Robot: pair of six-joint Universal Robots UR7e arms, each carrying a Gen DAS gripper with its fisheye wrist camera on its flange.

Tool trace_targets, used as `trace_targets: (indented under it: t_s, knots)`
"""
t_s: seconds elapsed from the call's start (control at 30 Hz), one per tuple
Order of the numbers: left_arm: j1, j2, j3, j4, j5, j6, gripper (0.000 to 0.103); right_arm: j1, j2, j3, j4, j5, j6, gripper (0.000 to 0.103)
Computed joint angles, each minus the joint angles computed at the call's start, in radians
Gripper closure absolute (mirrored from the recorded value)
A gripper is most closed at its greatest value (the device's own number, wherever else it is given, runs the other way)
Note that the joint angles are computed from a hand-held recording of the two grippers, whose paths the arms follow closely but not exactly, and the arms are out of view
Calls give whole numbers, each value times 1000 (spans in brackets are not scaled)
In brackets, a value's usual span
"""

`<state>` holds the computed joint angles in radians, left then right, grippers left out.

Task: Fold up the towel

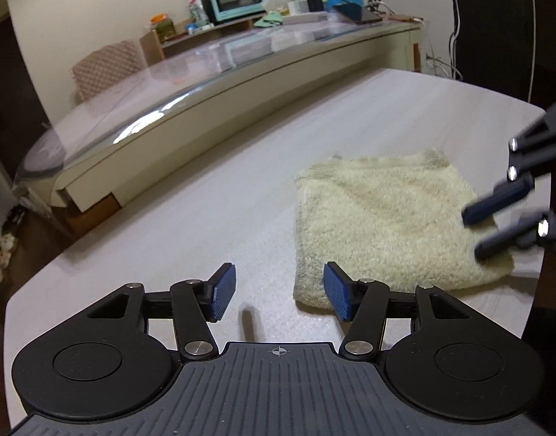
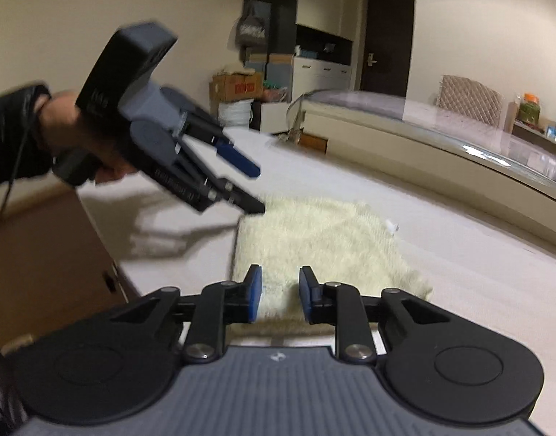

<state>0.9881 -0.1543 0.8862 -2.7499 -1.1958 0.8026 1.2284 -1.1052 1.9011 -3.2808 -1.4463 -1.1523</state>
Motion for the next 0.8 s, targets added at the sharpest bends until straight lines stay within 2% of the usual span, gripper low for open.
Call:
trace_targets:
  t_s: [0.17, 0.33, 0.5, 0.6, 0.8]
  knots:
    - [3, 4, 3, -26, -8, -20, 43, 15, -1, -32, 39, -1, 32, 78]
    - [0, -16, 49, -109, -11, -43, 42, 19, 37, -112, 58, 24, 51, 77]
    - [-13, -38, 112, -182, 10, -36, 33, 42, 114, -224, 89, -27, 30, 77]
    - [-15, -27, 109, -187, 40, -64, 33, 52, 151, -293, 153, -101, 55, 77]
    - [-9, -3, 76, -178, 73, -137, 28, 21, 125, -289, 143, -16, 102, 76]
